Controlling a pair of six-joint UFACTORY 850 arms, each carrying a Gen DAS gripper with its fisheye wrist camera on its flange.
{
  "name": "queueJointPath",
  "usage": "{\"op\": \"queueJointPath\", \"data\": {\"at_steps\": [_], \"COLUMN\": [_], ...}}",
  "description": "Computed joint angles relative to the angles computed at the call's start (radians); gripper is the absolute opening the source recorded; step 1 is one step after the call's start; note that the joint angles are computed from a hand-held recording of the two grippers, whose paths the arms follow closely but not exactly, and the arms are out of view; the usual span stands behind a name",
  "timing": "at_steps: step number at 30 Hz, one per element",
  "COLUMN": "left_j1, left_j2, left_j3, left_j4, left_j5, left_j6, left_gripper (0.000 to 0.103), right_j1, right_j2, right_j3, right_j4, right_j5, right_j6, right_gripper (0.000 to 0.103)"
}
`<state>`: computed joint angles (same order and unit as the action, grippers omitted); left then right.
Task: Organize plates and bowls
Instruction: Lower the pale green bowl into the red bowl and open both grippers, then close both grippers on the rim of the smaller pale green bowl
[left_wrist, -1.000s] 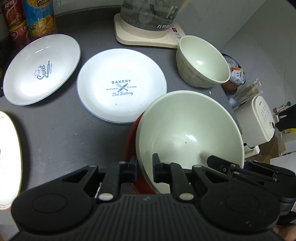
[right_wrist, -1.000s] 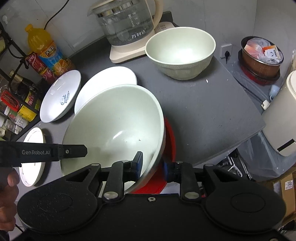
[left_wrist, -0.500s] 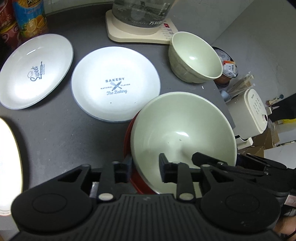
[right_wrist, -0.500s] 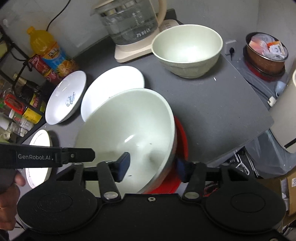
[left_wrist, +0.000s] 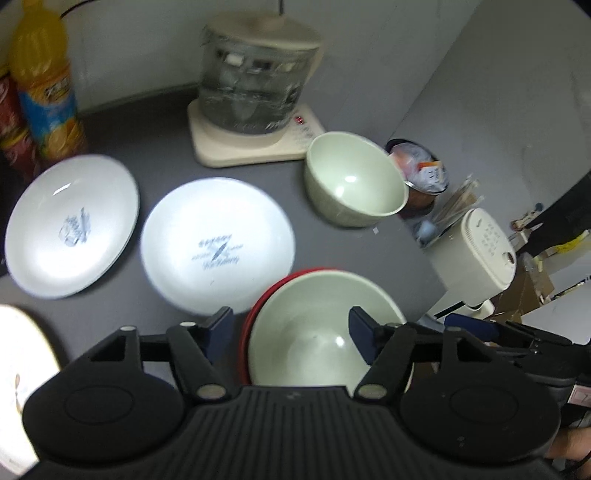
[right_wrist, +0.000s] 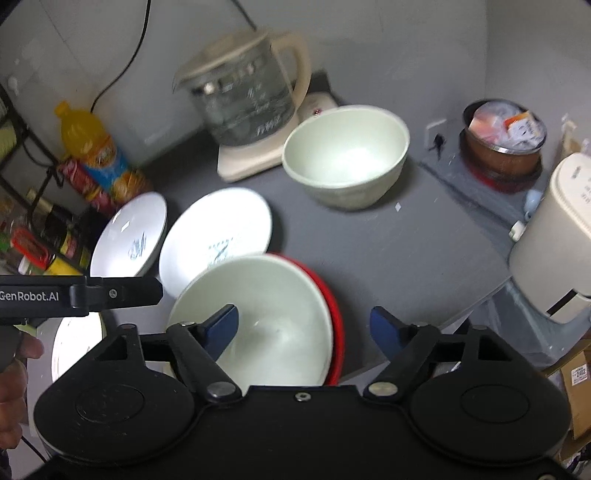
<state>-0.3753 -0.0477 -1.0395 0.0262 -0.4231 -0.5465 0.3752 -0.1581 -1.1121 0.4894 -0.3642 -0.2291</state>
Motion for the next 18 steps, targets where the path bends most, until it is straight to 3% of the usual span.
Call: {"op": "queueJointPath", "data": {"at_steps": [2, 7, 18], "left_j1": [-0.006, -0.025, -0.050], "left_j2": [-0.007, -0.028, -0.111], "left_j3": [-0.008, -0.026, -0.106], "left_j4": [-0.007, -0.043, -0.195], "left_j5": [0.011, 0.053, 0.086], "left_j6": [0.019, 0.105, 0.355], "left_gripper": [0.069, 0.074, 0.078], "right_j1": [0.002, -0.006, -0.029], "right_j2": [0.017, 0.052, 0.097], "right_j3": [0.018, 0.062, 0.114], "right_j4": [-0.053, -0.213, -0.581], "right_j5": [0.045, 0.130, 0.206], "right_j6": [0.059, 0.258, 0.711], "right_gripper": [0.089, 0.092, 0.097]}}
